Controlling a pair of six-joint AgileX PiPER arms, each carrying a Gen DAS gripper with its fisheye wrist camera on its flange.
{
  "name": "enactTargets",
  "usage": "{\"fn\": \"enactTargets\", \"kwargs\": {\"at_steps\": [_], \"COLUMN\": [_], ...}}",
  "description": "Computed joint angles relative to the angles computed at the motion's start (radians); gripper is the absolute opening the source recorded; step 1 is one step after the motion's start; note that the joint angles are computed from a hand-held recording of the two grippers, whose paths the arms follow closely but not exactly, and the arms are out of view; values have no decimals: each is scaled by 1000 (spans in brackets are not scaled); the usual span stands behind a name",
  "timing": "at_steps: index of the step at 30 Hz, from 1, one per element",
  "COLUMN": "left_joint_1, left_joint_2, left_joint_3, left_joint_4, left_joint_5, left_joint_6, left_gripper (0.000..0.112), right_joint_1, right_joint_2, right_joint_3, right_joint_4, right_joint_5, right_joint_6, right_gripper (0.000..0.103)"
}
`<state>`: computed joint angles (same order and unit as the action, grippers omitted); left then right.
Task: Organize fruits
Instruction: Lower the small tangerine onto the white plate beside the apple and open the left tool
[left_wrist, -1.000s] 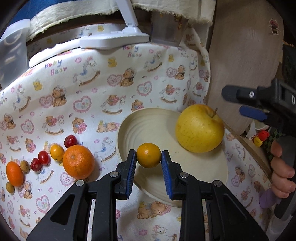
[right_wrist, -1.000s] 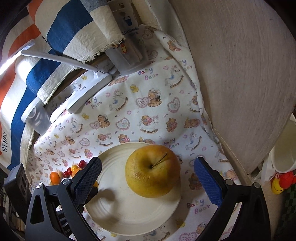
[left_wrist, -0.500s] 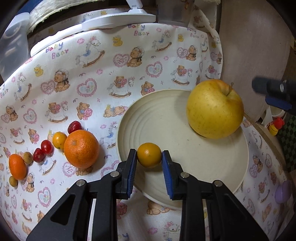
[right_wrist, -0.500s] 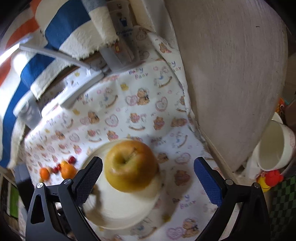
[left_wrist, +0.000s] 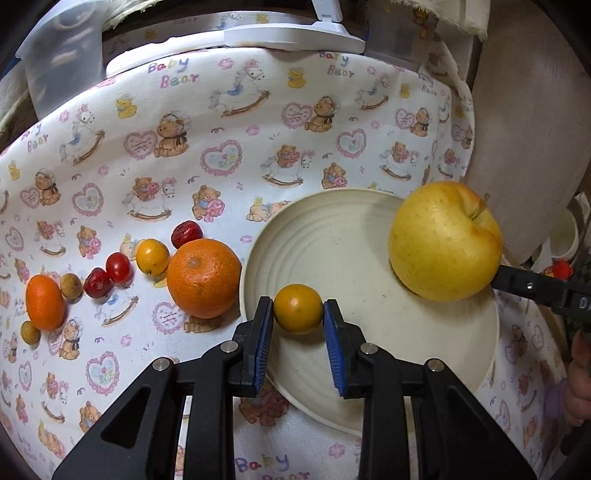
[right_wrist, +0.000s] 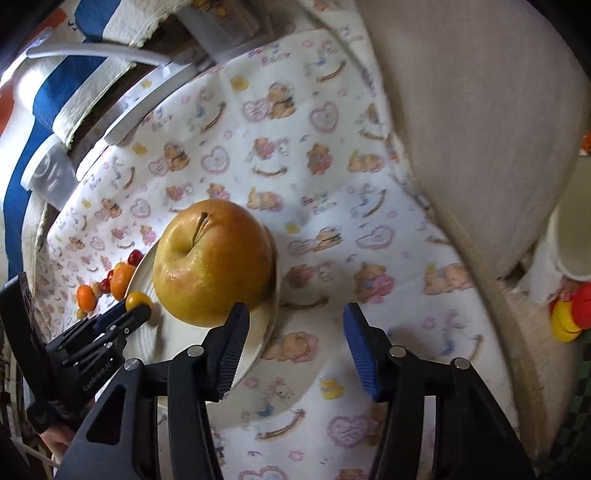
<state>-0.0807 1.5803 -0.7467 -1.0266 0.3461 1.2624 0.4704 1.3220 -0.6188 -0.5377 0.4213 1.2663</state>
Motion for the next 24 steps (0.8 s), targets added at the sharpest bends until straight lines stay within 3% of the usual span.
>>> {"fn": "enactTargets", "kwargs": {"at_steps": [3, 7, 10, 14, 18, 21, 24], "left_joint_1": [2, 13, -17, -53, 25, 107, 170], "left_joint_2": [-1, 2, -20, -73, -87, -118, -186], "left_joint_3": [22, 49, 82, 134, 113, 106, 130], "left_joint_4": [-94, -232, -328, -603, -521, -449, -445], "left_joint_5": [-2, 48, 10, -78, -5, 62, 55], "left_joint_6": [122, 288, 393, 673, 579, 515, 539], "left_gripper": [31, 54, 70, 82, 82, 82, 82], "right_joint_1": [40, 48, 34, 16, 68, 150, 208], "right_joint_2": [7, 13, 34, 25, 3, -13, -48], "right_joint_3": [-5, -9, -19, -4, -3, -12, -4], "right_joint_4": [-112, -139, -107, -79, -199, -319, -418], "right_joint_5": [32, 43, 54, 20, 82, 202, 250], "right_joint_6": [115, 139, 103, 71, 200, 343, 433], "right_gripper": [55, 55, 55, 55, 55, 55, 56]}}
